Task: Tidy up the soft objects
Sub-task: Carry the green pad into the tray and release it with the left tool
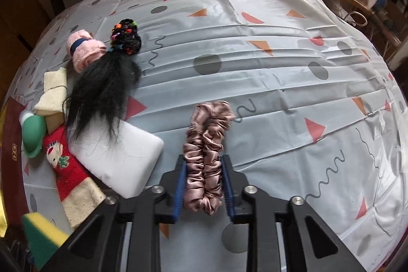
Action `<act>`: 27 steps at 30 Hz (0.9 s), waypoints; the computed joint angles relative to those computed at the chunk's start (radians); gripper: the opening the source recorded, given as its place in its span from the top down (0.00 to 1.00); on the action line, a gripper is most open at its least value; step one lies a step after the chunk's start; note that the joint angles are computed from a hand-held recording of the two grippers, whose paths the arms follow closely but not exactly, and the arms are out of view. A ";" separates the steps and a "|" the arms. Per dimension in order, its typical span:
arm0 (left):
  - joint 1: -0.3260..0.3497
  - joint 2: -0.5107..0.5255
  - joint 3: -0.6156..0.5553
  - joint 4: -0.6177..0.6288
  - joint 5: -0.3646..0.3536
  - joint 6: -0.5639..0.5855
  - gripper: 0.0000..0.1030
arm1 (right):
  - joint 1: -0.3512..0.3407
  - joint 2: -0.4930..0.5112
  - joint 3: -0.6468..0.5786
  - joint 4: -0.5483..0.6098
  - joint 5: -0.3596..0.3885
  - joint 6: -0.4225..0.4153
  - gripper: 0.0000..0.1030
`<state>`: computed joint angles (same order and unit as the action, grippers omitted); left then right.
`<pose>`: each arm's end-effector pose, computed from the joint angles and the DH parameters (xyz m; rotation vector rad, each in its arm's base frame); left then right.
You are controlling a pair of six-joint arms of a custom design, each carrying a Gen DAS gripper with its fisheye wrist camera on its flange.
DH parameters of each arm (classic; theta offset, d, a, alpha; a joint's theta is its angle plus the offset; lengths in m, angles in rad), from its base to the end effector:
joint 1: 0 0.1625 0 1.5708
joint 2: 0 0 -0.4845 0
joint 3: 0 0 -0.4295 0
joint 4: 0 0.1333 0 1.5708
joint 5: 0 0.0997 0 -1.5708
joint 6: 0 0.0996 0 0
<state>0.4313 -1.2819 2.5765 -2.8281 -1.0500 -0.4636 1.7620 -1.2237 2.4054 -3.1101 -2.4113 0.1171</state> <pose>-0.2429 -0.3131 0.1236 0.9120 2.5544 -0.4840 0.1425 -0.4251 0.1934 -0.1006 -2.3084 0.5693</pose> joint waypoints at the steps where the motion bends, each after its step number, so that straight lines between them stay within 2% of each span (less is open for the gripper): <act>1: -0.009 -0.020 0.004 -0.005 -0.001 0.000 0.34 | 0.001 0.001 0.001 -0.002 -0.003 -0.004 0.77; 5: -0.030 -0.140 0.003 0.019 -0.007 -0.029 0.34 | 0.019 0.025 -0.005 -0.005 -0.042 -0.019 0.77; 8: -0.025 -0.238 -0.014 0.083 0.039 -0.082 0.34 | 0.027 0.035 -0.006 -0.005 -0.053 -0.014 0.77; 11: 0.034 -0.324 -0.051 0.171 0.067 -0.158 0.34 | 0.040 0.044 -0.014 0.009 -0.078 -0.018 0.76; 14: 0.110 -0.368 -0.085 0.220 0.107 -0.199 0.34 | 0.044 0.051 -0.019 0.014 -0.084 -0.018 0.76; 18: 0.238 -0.351 -0.140 0.251 0.155 -0.197 0.34 | 0.046 0.059 -0.025 0.017 -0.092 -0.027 0.76; 22: 0.353 -0.283 -0.198 0.250 0.138 -0.158 0.34 | 0.050 0.063 -0.025 0.018 -0.094 -0.032 0.76; 26: 0.440 -0.222 -0.249 0.247 0.089 -0.145 0.33 | 0.050 0.063 -0.029 0.022 -0.092 -0.037 0.76; 27: 0.448 -0.205 -0.258 0.246 0.104 -0.150 0.33 | 0.049 0.064 -0.029 0.019 -0.091 -0.040 0.76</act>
